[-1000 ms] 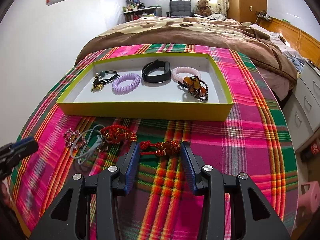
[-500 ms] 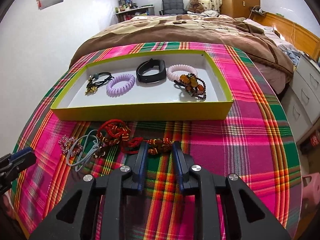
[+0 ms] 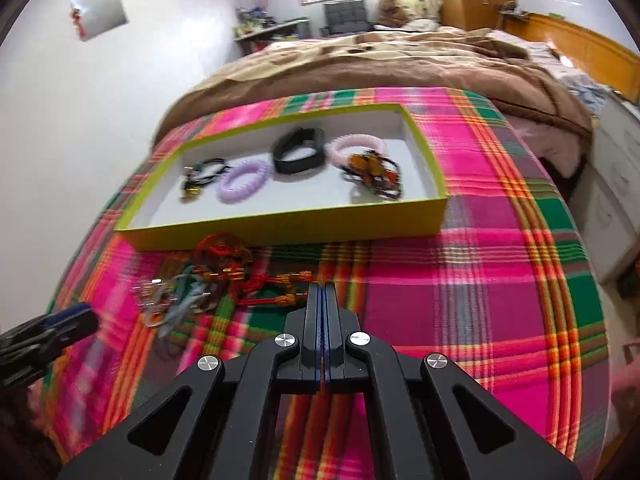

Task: Organize jewelry
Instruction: 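Withdraw both tools and move the right tool to the red tassel cord, then close the right tool on the red tassel cord and lift it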

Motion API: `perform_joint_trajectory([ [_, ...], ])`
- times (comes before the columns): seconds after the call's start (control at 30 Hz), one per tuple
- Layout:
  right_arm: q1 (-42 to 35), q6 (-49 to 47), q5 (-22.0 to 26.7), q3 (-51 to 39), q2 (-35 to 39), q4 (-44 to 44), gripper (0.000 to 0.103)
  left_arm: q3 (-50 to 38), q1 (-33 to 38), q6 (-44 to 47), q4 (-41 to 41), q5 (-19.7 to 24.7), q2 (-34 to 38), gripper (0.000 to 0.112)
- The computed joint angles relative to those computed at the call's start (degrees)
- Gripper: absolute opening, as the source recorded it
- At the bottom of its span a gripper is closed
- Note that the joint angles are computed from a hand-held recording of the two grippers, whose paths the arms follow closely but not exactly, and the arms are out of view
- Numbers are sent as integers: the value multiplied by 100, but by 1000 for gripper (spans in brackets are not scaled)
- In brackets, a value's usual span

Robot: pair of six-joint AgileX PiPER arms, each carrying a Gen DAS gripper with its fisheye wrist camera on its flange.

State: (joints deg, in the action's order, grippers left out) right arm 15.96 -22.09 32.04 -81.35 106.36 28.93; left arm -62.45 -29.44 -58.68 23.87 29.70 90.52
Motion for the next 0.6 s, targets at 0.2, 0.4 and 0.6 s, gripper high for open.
perform_joint_trajectory([
  [0.2, -50, -1031, 387, -629, 337, 449, 37, -103, -29, -2, -19, 24, 84, 34],
  [0.4, -17, -1357, 1316, -1376, 910, 415, 40, -168, -51, 87, -114, 114, 152, 34],
  [0.6, -118, -2153, 1742, -925, 660, 831, 40, -182, 3, 112, -108, 91, 167, 34],
])
